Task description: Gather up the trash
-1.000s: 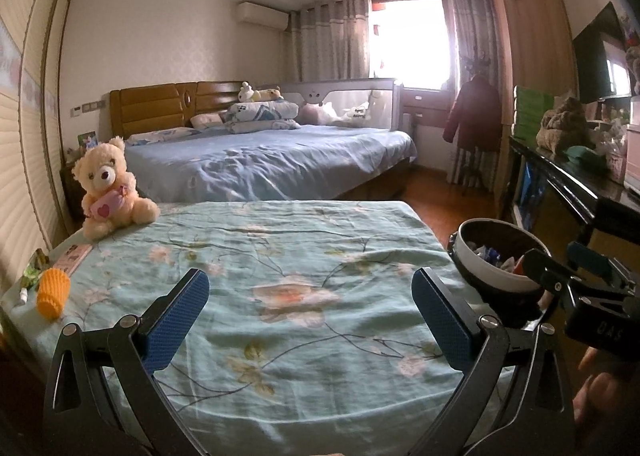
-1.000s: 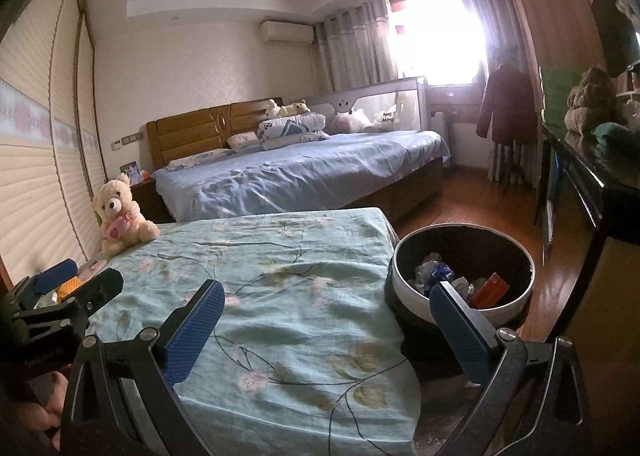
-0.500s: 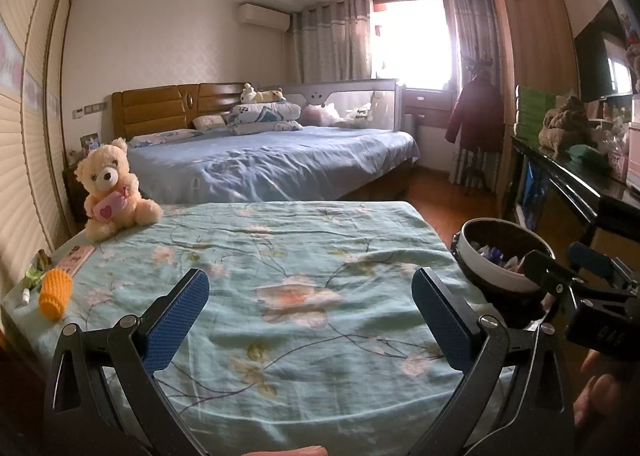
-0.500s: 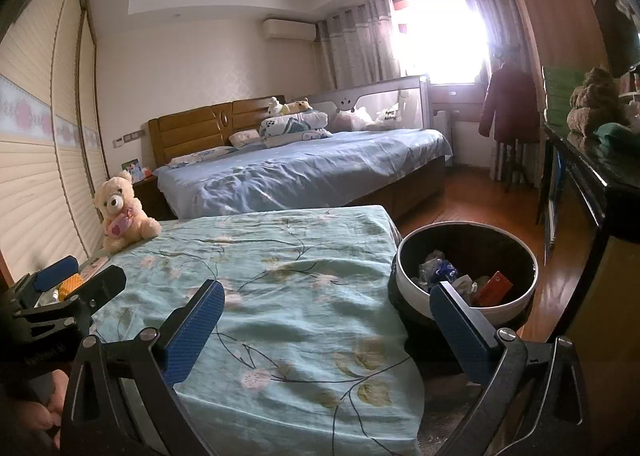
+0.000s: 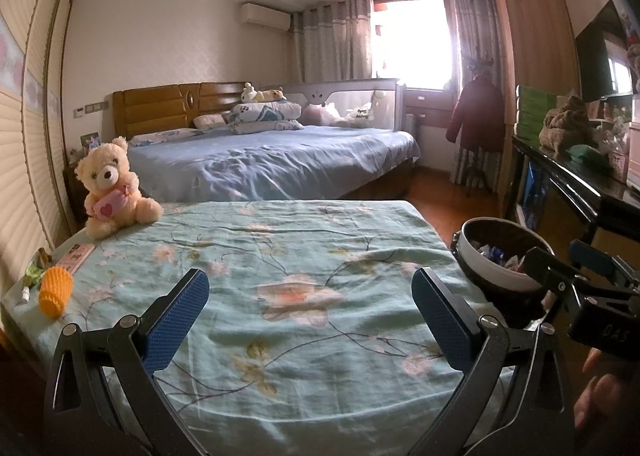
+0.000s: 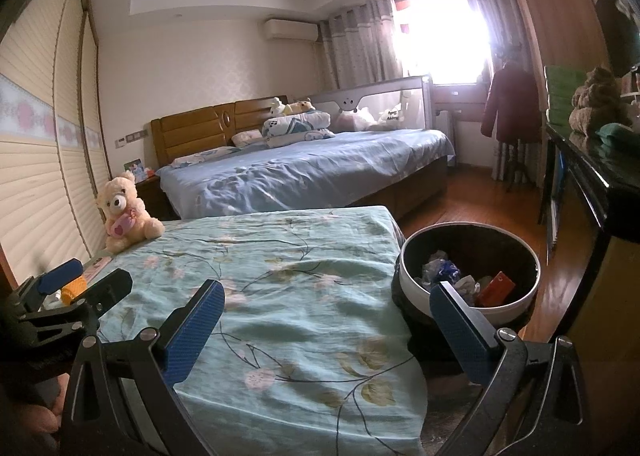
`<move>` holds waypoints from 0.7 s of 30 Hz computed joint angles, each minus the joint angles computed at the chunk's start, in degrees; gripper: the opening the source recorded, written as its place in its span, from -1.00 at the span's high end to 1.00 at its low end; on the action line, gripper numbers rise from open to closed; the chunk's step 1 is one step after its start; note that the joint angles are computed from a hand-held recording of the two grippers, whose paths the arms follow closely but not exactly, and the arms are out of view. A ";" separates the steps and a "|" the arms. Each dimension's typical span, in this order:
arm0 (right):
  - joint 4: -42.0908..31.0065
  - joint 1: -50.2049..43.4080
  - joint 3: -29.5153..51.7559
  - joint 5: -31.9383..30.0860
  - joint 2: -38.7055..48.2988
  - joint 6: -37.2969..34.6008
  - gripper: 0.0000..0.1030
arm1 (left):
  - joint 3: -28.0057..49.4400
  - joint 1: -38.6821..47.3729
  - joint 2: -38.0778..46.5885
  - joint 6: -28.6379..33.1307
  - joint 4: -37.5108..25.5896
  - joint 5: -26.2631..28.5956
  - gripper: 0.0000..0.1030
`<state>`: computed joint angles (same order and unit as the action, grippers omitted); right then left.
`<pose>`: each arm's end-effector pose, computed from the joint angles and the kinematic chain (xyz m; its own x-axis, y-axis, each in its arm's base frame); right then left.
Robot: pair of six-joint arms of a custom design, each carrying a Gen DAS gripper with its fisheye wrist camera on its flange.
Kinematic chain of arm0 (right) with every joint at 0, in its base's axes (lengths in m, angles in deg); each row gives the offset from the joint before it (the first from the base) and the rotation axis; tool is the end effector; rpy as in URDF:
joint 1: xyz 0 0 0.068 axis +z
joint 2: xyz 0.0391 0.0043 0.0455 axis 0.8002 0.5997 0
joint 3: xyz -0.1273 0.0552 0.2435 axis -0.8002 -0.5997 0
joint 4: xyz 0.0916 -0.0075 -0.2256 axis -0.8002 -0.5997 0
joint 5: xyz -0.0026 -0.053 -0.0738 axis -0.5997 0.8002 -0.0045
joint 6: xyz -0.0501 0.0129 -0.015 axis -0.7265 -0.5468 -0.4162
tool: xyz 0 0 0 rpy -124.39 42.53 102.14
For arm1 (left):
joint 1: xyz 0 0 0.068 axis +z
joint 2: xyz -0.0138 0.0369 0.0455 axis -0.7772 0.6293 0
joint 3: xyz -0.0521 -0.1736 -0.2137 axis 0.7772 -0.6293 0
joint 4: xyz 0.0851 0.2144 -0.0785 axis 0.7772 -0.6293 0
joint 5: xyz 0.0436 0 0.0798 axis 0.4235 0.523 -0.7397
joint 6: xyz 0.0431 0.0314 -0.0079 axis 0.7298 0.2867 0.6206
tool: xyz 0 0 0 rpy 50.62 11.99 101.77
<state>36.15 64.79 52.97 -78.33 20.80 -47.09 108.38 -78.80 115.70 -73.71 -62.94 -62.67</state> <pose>0.2596 0.0617 0.1858 -0.3623 -0.0633 -0.9299 -0.3965 0.9134 0.0923 0.1858 -0.0721 0.2039 -0.3480 -0.0911 -0.9331 -0.2676 0.9635 0.0057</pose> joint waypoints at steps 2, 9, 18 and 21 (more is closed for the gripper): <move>-0.05 0.18 -0.01 0.14 -0.06 0.03 -1.00 | 0.00 0.28 -0.15 -0.06 -0.19 0.35 -1.00; -0.76 1.12 -0.01 0.90 -0.66 0.17 -1.00 | 0.06 0.28 0.00 0.06 -0.20 0.43 -1.00; -1.38 2.01 -0.18 1.46 -1.19 0.50 -1.00 | 0.04 0.35 0.20 0.18 0.06 0.58 -1.00; -1.24 1.86 -0.17 1.36 -1.10 0.41 -1.00 | 0.00 0.41 0.12 0.28 -0.02 0.67 -1.00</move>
